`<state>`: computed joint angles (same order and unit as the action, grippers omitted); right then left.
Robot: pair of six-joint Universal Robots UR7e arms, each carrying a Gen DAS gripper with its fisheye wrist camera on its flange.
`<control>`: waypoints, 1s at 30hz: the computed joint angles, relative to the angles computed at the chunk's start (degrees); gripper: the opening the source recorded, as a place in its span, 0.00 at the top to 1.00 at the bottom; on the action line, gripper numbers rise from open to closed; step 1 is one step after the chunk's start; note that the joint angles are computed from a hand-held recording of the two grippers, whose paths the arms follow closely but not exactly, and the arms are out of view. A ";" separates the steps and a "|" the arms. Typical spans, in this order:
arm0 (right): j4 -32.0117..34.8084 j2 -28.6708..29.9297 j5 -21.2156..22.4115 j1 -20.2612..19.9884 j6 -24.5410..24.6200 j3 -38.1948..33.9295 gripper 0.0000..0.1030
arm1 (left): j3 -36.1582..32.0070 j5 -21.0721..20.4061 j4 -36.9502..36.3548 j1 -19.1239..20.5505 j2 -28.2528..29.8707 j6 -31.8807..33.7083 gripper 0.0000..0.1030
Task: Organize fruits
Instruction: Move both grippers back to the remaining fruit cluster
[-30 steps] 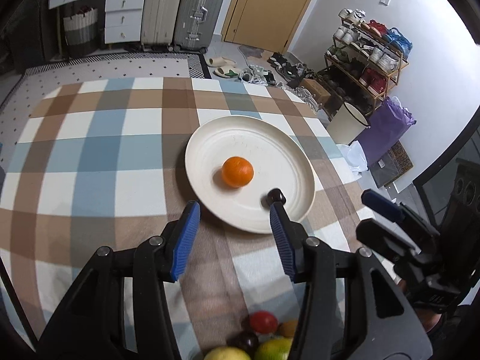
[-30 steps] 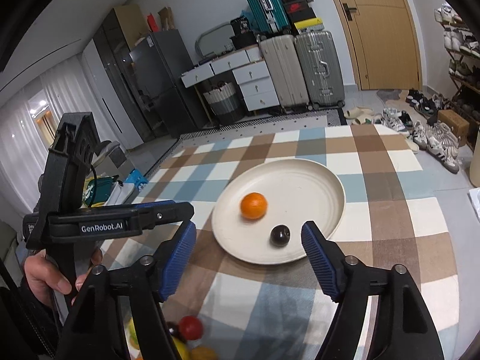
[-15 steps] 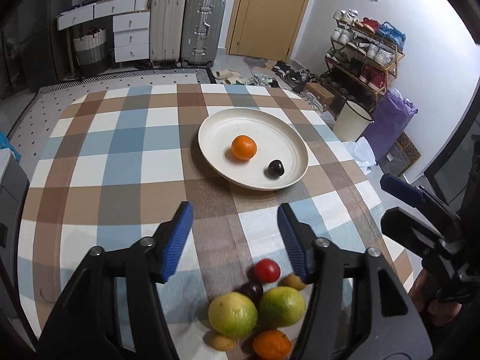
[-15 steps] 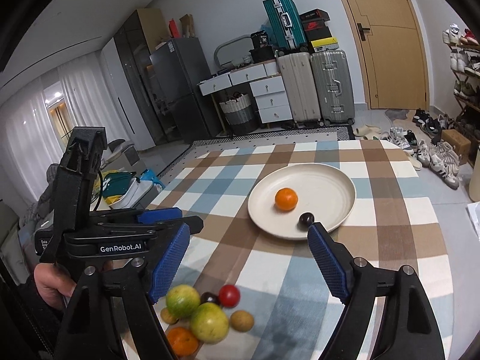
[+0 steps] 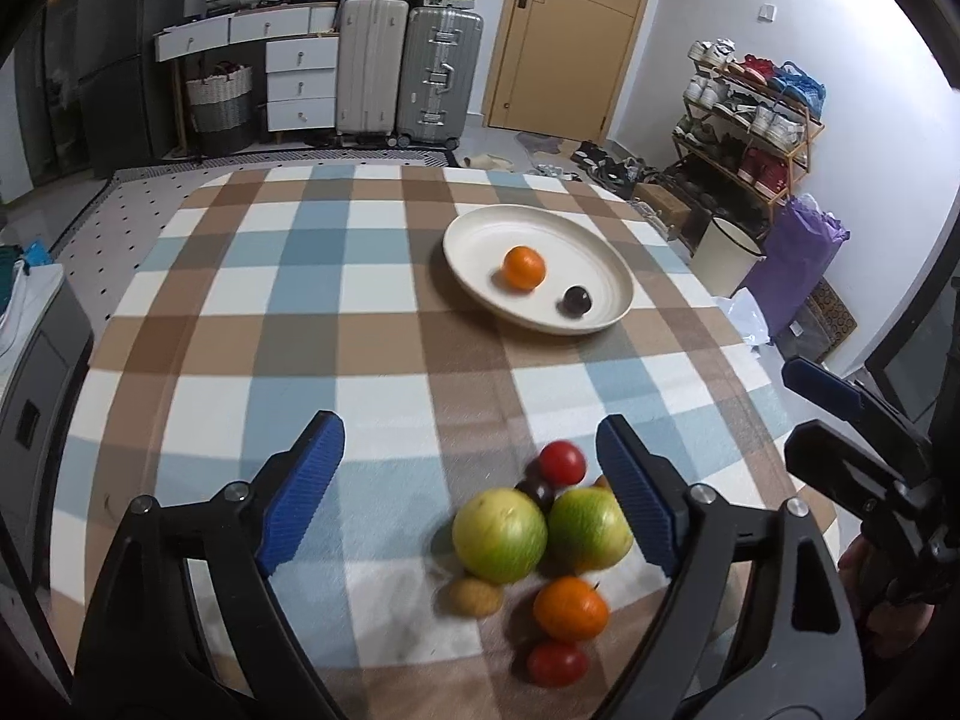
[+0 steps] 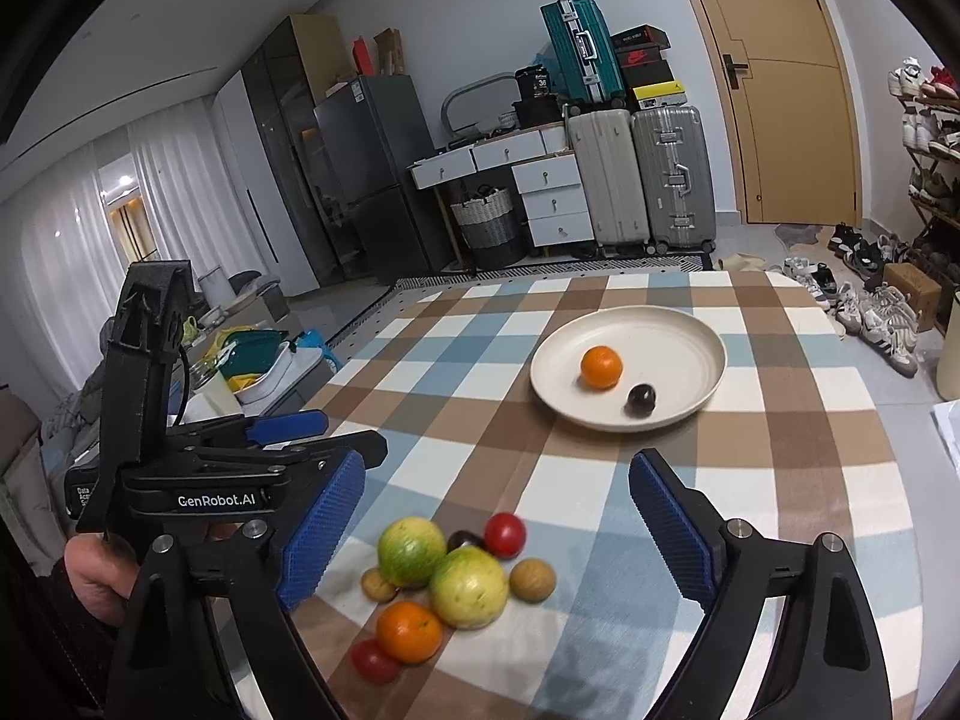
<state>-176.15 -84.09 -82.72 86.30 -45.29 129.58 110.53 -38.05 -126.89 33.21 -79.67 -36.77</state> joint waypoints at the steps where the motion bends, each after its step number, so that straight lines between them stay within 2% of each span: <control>1: -0.18 -0.22 -0.07 -0.02 -0.15 0.50 0.11 | 0.68 0.37 0.51 -0.33 -0.66 -0.87 0.15; 3: -0.61 -0.52 -0.21 -0.08 -0.55 1.33 0.10 | 2.17 0.77 1.03 -0.85 -2.01 -2.32 0.11; 5: -1.20 -0.69 -0.32 -0.26 -0.81 2.26 0.10 | 3.36 1.22 1.64 -1.35 -3.16 -3.76 0.02; 13: -1.86 -0.80 0.51 -2.08 -1.02 5.03 0.10 | 7.40 2.25 2.43 -2.95 -6.71 -6.60 0.01; 18: 0.20 0.06 1.14 -3.70 -0.16 5.40 0.10 | 9.29 3.34 3.44 -3.76 -7.58 -7.86 0.01; 30: 0.63 2.69 0.69 -5.30 1.73 5.54 0.10 | 11.98 1.92 2.43 -2.49 -8.79 -10.30 0.01</control>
<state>-175.52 -81.40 -82.02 81.01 -43.57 135.13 122.51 -36.14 -124.46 30.72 -88.46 -47.07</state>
